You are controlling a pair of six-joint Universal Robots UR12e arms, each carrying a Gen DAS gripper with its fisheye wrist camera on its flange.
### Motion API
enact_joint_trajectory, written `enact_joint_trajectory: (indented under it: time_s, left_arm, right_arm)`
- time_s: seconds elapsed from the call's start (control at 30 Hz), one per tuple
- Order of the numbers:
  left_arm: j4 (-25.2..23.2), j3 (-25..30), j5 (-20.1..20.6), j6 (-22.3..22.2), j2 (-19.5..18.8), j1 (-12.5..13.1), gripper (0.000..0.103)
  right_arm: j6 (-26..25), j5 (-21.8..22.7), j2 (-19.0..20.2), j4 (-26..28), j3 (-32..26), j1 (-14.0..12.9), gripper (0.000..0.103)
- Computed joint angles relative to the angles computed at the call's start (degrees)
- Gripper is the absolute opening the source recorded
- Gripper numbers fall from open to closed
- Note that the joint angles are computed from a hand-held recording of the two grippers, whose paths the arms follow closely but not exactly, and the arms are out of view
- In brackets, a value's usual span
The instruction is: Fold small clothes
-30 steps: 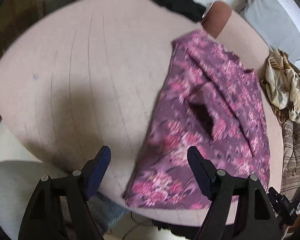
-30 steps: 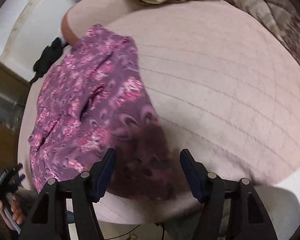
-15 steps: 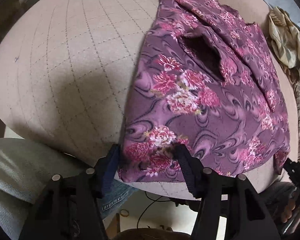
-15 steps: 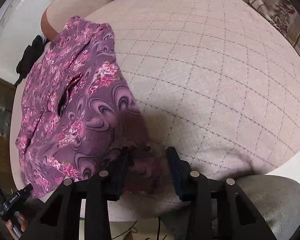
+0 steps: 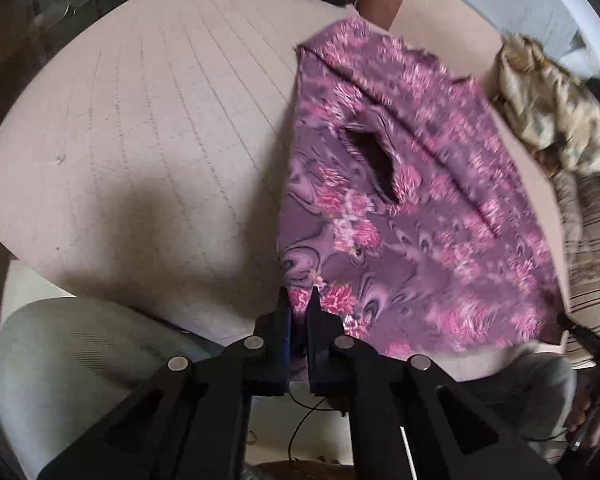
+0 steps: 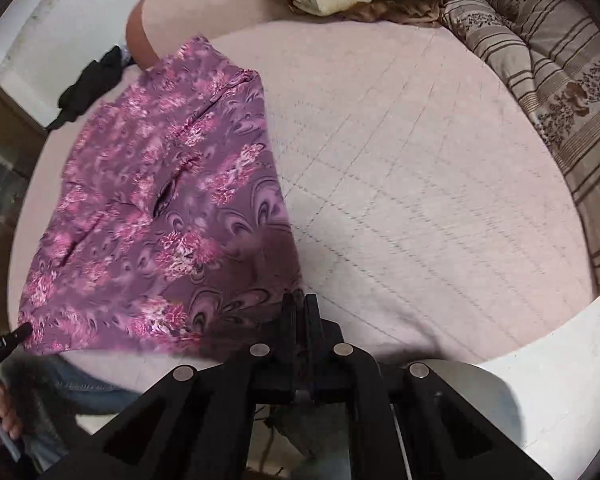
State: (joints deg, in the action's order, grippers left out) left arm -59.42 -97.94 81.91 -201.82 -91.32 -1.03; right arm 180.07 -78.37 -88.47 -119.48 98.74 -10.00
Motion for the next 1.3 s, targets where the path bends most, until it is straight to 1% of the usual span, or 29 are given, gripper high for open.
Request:
enact_joint_trajectory:
  time_s: [0.07, 0.1, 0.13, 0.17, 0.2, 0.27, 0.3, 0.33, 0.37, 0.43, 0.47, 0.5, 0.53, 0.57, 0.6, 0.63, 0.67, 0.7, 0.73, 0.77, 0.8, 0.83, 0.9, 1.0, 1.03, 1.07, 1.13, 1.2, 1.3]
  left_arm:
    - [-1.0, 0.3, -2.2, 0.0, -0.3, 1.3, 0.005]
    - [-1.7, 0.9, -2.2, 0.2, -1.1, 1.4, 0.005]
    - [-3.5, 1.6, -2.1, 0.4, -2.0, 1.3, 0.005]
    - [-5.4, 2.4, -1.8, 0.7, -3.0, 1.0, 0.005]
    - [-7.2, 3.0, -1.0, 1.3, -3.8, 0.5, 0.005]
    - [-9.3, 4.0, 1.2, 2.5, -4.9, -0.7, 0.006]
    - [-9.5, 4.4, 3.8, 3.6, -5.4, -1.6, 0.007]
    - [-9.2, 4.6, 6.1, 3.8, -5.6, -2.3, 0.012]
    - [-9.1, 4.5, 6.9, 3.8, -5.5, -2.5, 0.014]
    - [-8.0, 4.3, 8.5, 3.3, -5.3, -2.8, 0.017]
    - [-5.7, 3.7, 8.4, 3.1, -4.6, -2.8, 0.021]
    - [-3.9, 3.1, 8.0, 3.2, -4.1, -2.7, 0.025]
    - [-2.1, 2.6, 8.1, 3.2, -3.6, -2.8, 0.042]
    - [0.9, 1.9, 9.3, 3.1, -2.9, -3.2, 0.06]
    - [2.9, 1.2, 10.4, 2.9, -2.3, -3.6, 0.065]
    - [5.0, 0.7, 11.4, 2.7, -1.9, -3.9, 0.067]
    - [7.5, 0.1, 12.4, 2.9, -1.6, -4.5, 0.068]
    - [8.5, 0.2, 12.7, 2.9, -1.8, -4.8, 0.068]
    - [9.4, 0.3, 13.1, 2.7, -2.0, -5.1, 0.068]
    - [10.5, 0.3, 13.6, 2.6, -2.1, -5.5, 0.068]
    - [11.9, 0.3, 14.7, 2.8, -2.3, -6.2, 0.068]
    - [12.2, -0.2, 15.3, 3.1, -1.6, -6.3, 0.068]
    - [12.5, 0.8, 18.0, 3.8, -2.3, -7.7, 0.068]
    - [13.1, 2.0, 23.3, 3.9, -2.7, -9.9, 0.068]
    - [13.4, 2.0, 24.2, 4.1, -2.6, -10.2, 0.071]
    - [14.3, 2.3, 26.0, 4.4, -2.6, -11.0, 0.075]
    - [15.9, 2.6, 29.0, 4.3, -2.6, -12.2, 0.078]
    - [17.1, 3.0, 31.3, 4.9, -2.5, -13.3, 0.078]
    - [17.7, 3.7, 34.1, 5.6, -2.6, -14.7, 0.079]
  right_arm:
    - [-0.9, -0.4, -0.2, 1.2, -0.3, 0.0, 0.003]
    - [-1.7, -1.8, 0.5, 2.4, -0.8, 0.5, 0.003]
    - [-2.2, -3.3, 1.6, 3.7, -1.7, 1.2, 0.003]
    - [-2.8, -5.5, 3.3, 6.1, -3.1, 2.1, 0.003]
    - [-3.1, -7.5, 4.0, 6.9, -3.4, 2.8, 0.003]
    - [-3.6, -9.9, 5.0, 8.2, -3.6, 3.8, 0.003]
    - [-3.1, -10.0, 5.4, 8.6, -3.6, 3.8, 0.004]
    - [-2.6, -9.7, 5.5, 8.7, -3.5, 3.7, 0.004]
    - [-2.3, -9.7, 5.5, 8.4, -3.3, 3.6, 0.007]
    - [-2.3, -8.4, 4.0, 3.6, -1.6, 3.1, 0.018]
    - [-2.8, -6.3, 2.9, -0.1, -0.3, 2.5, 0.038]
    - [-3.1, -3.2, 1.5, -4.3, 1.2, 1.7, 0.063]
    - [-3.1, -1.2, 0.6, -7.4, 2.3, 1.2, 0.072]
    - [-2.8, 1.2, -0.5, -11.3, 3.8, 0.7, 0.08]
    - [-2.3, 3.4, -1.1, -15.1, 4.9, 0.3, 0.08]
    - [-1.1, 5.0, -1.3, -18.8, 5.9, 0.0, 0.081]
    - [0.6, 4.7, -1.5, -21.3, 6.7, 0.2, 0.082]
    - [2.0, 3.2, -1.6, -23.3, 7.3, 0.5, 0.082]
    - [3.4, 0.3, -1.7, -25.3, 7.8, 1.3, 0.082]
    - [4.0, -1.0, -1.9, -26.9, 8.1, 1.6, 0.082]
    - [4.3, -0.2, -2.2, -28.9, 8.7, 1.5, 0.082]
    - [4.2, 1.1, -2.4, -29.9, 8.9, 1.0, 0.082]
    - [3.8, 2.5, -2.8, -31.2, 9.3, 0.3, 0.085]
    - [4.2, 0.8, -2.3, -32.7, 8.9, 1.2, 0.086]
    - [5.3, 1.8, -2.4, -33.5, 9.0, 1.2, 0.086]
    - [6.8, 3.1, -2.5, -34.7, 9.3, 1.2, 0.086]
    - [9.8, 4.9, -3.0, -36.1, 9.5, 1.2, 0.087]
    - [11.4, 5.8, -3.4, -34.9, 8.9, 1.6, 0.089]
    - [9.0, 7.1, -4.2, -32.2, 7.4, 2.5, 0.089]
